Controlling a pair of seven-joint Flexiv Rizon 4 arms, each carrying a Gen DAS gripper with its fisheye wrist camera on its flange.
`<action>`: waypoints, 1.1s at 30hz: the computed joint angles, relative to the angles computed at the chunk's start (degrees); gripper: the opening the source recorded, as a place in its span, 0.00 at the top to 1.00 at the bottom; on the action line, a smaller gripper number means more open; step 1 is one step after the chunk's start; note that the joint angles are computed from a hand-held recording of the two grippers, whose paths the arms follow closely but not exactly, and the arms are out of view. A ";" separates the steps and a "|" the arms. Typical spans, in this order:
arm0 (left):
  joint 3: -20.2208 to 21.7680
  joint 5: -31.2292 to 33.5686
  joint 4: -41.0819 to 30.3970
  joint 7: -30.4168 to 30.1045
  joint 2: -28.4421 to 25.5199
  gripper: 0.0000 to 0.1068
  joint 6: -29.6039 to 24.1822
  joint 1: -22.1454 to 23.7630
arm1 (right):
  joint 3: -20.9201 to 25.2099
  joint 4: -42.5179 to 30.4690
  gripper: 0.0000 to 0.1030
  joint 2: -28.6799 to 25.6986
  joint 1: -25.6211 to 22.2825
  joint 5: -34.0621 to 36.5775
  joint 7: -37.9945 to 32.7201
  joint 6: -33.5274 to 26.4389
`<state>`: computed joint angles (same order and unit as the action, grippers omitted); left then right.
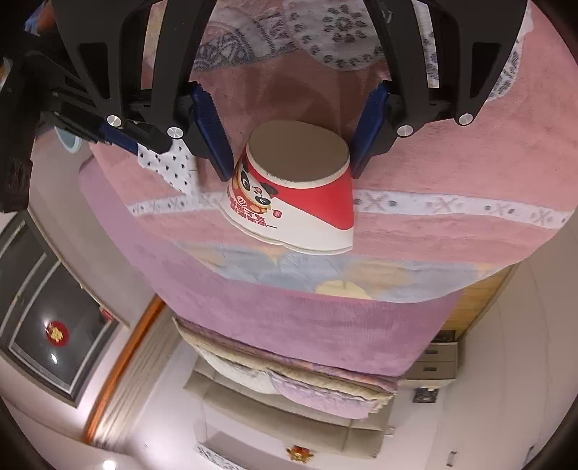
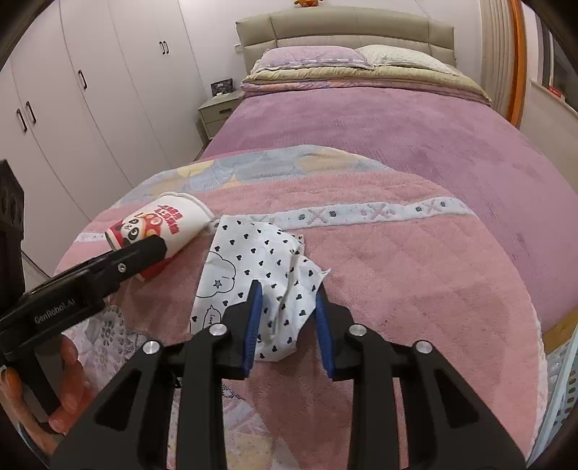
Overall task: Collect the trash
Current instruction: 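Grasp the red-and-white paper cup with the left tool while the right tool grasps the polka-dot tissue, then lift the cup and tissue and carry them over the blue basket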
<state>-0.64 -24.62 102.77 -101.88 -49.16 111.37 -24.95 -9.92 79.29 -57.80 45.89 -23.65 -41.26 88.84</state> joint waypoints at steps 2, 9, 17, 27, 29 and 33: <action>0.98 -0.58 0.70 -0.40 -0.04 0.42 1.67 -0.81 | -0.79 0.78 0.89 0.23 0.54 -0.17 -0.45 1.68; 5.22 -7.09 1.45 3.49 -0.43 0.42 6.73 -7.11 | -10.45 6.28 0.96 1.15 7.51 4.01 -0.17 10.07; 6.58 -14.77 7.73 9.65 4.28 0.42 6.47 -13.68 | -8.57 11.58 0.96 4.43 8.49 11.19 -4.47 12.06; -1.72 -17.21 18.42 8.53 7.87 0.42 16.29 -15.83 | -9.79 32.25 0.96 15.07 17.12 24.00 -10.65 18.36; -1.69 -20.32 18.54 9.90 7.50 0.42 17.09 -18.00 | -10.14 35.15 0.96 16.23 18.78 26.15 -11.91 18.64; -2.27 -26.72 17.48 15.15 6.37 0.42 18.72 -21.88 | -11.58 38.45 0.95 17.13 22.10 29.86 -13.66 19.16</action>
